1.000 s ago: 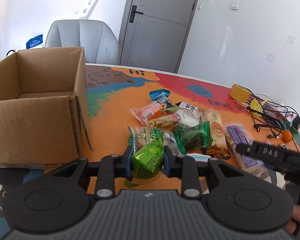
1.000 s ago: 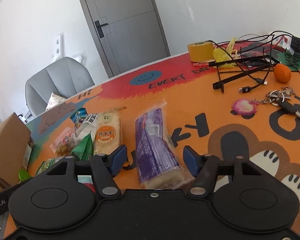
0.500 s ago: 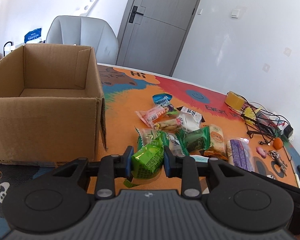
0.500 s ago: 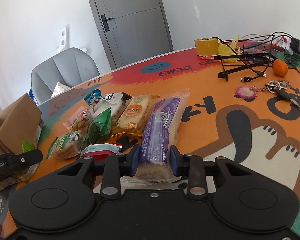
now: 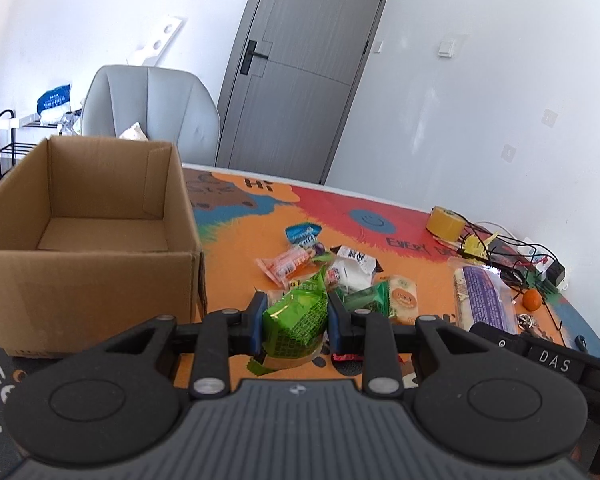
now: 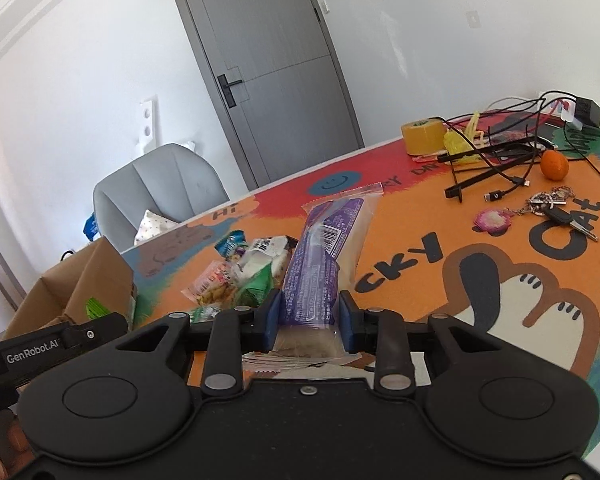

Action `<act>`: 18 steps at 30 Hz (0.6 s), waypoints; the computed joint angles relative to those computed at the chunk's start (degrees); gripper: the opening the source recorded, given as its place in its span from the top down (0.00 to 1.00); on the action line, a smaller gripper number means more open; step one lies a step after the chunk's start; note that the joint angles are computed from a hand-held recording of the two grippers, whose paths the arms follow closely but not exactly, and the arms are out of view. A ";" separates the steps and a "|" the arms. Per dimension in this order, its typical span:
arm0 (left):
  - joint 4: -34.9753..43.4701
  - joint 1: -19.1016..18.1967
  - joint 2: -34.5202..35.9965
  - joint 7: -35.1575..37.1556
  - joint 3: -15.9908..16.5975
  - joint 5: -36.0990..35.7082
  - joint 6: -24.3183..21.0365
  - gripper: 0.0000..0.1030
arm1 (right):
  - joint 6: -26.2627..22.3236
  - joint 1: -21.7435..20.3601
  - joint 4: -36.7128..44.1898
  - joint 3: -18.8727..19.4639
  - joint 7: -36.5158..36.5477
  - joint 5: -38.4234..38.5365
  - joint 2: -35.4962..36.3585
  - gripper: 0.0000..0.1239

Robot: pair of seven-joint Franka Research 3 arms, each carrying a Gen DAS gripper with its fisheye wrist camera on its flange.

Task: Organize snacks
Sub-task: 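Carry both snacks into the cardboard box and open both grippers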

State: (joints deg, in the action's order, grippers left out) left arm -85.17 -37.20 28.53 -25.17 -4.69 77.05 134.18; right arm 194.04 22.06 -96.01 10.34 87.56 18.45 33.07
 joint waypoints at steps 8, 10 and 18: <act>-2.31 -0.77 -3.11 -1.55 -0.42 4.26 -4.30 0.72 | 2.93 -6.86 0.38 9.39 1.20 -7.14 0.70 0.75; -2.93 -0.48 -3.83 -1.88 -0.86 4.66 -5.11 0.72 | 3.34 -8.34 0.59 11.40 2.07 -9.20 1.07 0.75; -7.97 1.03 -8.43 -4.32 -2.90 7.32 -9.18 0.72 | 2.99 -10.03 3.42 15.23 4.22 -15.20 3.07 0.75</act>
State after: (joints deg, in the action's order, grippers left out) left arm -93.14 -36.17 20.10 -29.49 -7.59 84.37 125.00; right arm 197.03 12.04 -92.58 25.57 91.78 3.25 36.14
